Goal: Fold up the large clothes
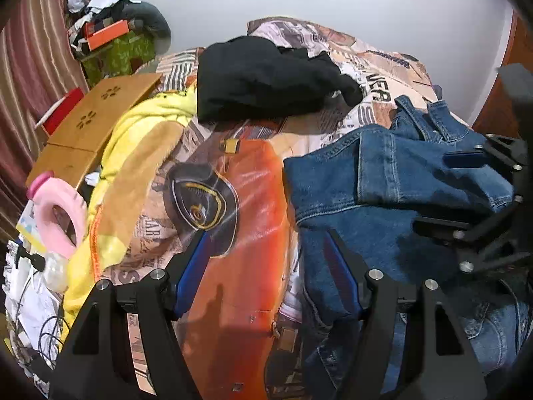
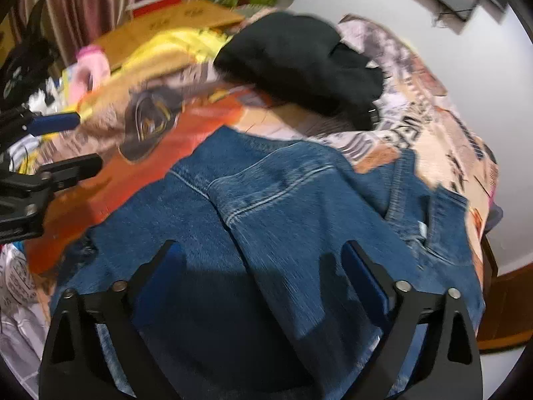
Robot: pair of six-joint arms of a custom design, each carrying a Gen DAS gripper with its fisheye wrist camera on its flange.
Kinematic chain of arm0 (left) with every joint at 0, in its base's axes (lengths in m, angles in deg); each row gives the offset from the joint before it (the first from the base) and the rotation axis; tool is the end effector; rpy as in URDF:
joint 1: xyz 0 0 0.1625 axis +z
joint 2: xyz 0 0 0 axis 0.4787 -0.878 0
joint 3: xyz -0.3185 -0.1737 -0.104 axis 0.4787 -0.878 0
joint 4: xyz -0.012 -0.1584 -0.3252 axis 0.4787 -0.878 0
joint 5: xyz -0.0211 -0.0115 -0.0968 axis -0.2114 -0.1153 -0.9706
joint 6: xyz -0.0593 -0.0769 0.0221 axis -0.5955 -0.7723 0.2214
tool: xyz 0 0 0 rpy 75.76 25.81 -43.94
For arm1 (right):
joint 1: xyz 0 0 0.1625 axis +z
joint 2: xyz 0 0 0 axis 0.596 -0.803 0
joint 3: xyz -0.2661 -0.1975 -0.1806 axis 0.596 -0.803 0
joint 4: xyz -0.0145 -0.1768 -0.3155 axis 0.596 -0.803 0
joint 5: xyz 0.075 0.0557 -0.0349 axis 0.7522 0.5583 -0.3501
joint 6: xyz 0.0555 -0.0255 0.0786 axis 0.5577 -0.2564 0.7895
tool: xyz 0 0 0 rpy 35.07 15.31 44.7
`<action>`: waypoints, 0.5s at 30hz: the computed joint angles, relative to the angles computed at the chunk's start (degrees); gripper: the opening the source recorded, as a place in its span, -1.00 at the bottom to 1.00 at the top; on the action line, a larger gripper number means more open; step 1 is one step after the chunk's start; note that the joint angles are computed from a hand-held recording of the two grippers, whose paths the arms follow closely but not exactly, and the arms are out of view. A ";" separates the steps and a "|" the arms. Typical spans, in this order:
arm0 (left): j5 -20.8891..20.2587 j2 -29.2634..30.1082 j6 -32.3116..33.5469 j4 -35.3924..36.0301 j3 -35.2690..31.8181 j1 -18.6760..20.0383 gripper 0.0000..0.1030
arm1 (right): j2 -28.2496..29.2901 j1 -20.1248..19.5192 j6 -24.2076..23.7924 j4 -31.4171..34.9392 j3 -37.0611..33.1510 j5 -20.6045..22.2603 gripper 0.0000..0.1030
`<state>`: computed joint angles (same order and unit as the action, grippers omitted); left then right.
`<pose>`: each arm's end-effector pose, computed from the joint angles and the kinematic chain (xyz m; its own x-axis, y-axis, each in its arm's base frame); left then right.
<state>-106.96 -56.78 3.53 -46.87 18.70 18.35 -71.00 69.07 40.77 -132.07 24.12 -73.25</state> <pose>-0.2993 -0.6273 0.1583 -0.7280 0.1210 -0.6748 0.4784 0.7947 -0.3736 0.2569 -0.6634 0.2488 -0.4415 -0.5795 0.6851 -0.7014 0.6990 0.1393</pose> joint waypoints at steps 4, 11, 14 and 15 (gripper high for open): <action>-0.25 0.56 0.02 0.30 -0.15 0.43 0.33 | 2.71 -0.86 1.55 4.48 -3.90 -2.01 0.42; -0.85 1.12 -0.06 0.45 -0.86 0.44 0.33 | 2.52 -1.65 6.77 7.46 -5.81 0.47 -0.01; -0.83 1.11 0.13 0.06 -0.96 -0.06 0.33 | 2.24 -1.24 5.36 3.53 -3.91 -1.66 -0.48; -0.79 1.00 0.28 -0.07 -0.87 -0.28 0.33 | 1.62 -1.33 6.19 3.98 -3.63 -1.01 -0.52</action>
